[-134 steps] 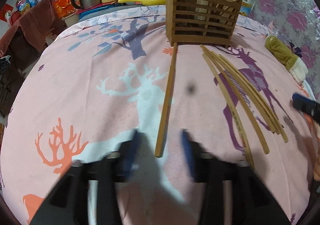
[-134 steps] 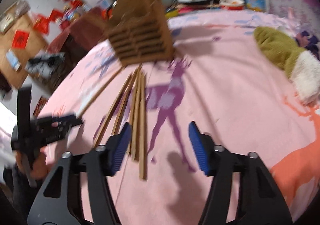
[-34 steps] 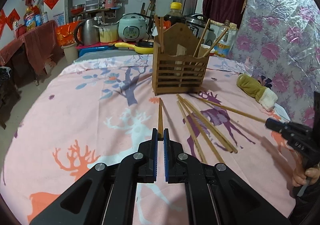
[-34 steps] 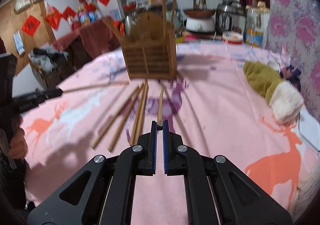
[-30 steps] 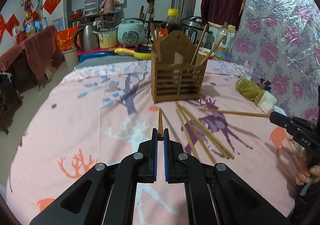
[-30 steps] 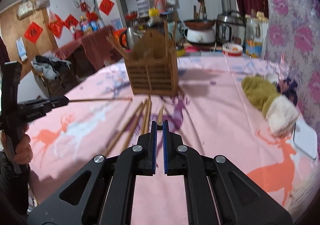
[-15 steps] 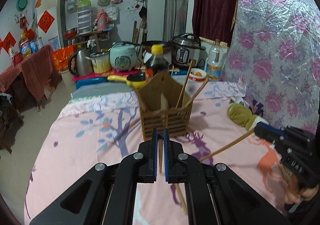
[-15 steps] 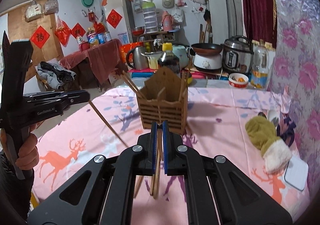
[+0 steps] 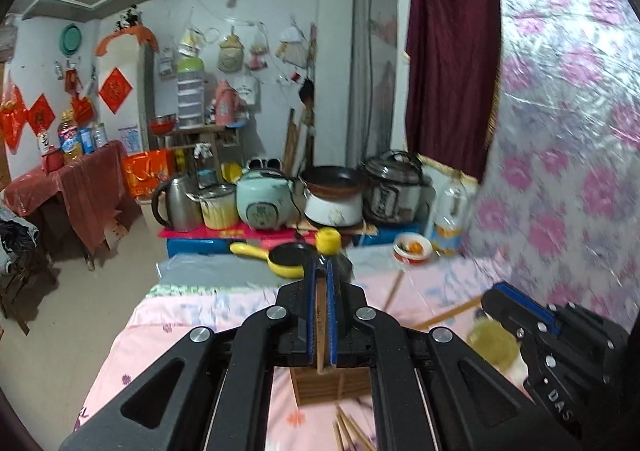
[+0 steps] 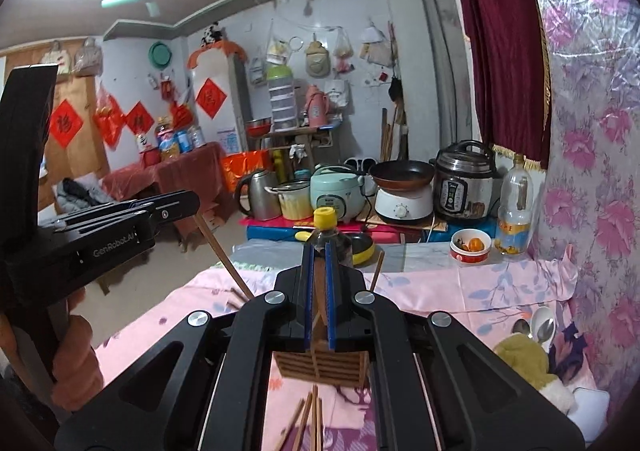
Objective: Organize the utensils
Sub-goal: 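Lift both chopsticks over the wooden holder and open both grippers into it, then withdraw both open grippers from the holder back to the chopstick pile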
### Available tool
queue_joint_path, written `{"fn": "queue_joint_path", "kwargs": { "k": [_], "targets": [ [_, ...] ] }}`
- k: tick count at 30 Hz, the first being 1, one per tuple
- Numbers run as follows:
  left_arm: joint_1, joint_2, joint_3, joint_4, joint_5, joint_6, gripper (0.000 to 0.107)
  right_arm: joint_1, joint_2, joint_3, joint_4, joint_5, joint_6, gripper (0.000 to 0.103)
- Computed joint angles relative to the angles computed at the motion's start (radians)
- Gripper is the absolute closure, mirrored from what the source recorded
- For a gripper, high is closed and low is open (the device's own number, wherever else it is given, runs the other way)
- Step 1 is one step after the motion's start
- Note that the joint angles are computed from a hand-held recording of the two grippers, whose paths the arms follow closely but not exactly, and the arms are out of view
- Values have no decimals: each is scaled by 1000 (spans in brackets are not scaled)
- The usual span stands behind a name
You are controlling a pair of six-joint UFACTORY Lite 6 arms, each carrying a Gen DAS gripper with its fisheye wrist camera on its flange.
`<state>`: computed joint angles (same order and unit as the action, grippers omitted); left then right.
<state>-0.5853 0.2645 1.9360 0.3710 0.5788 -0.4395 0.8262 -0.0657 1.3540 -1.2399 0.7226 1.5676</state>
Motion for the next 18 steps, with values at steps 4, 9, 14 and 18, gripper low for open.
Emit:
{"fn": "queue_joint_path", "kwargs": {
  "k": [4,9,14,18],
  "targets": [
    [63,116,30,-99,-69,49,101,-67,102,14,-18,-48,39,97],
    [127,161,-71,-274,-116,155,52,-141,174,-22,6,-137,59,92],
    [146,-36,-340,-128,-247,9,30,-67,42,-139,-123,-68,183,82],
    [146,-211,-550,110,-277,-244,11,43,-67,-245,-157,59,232,57]
  ]
}}
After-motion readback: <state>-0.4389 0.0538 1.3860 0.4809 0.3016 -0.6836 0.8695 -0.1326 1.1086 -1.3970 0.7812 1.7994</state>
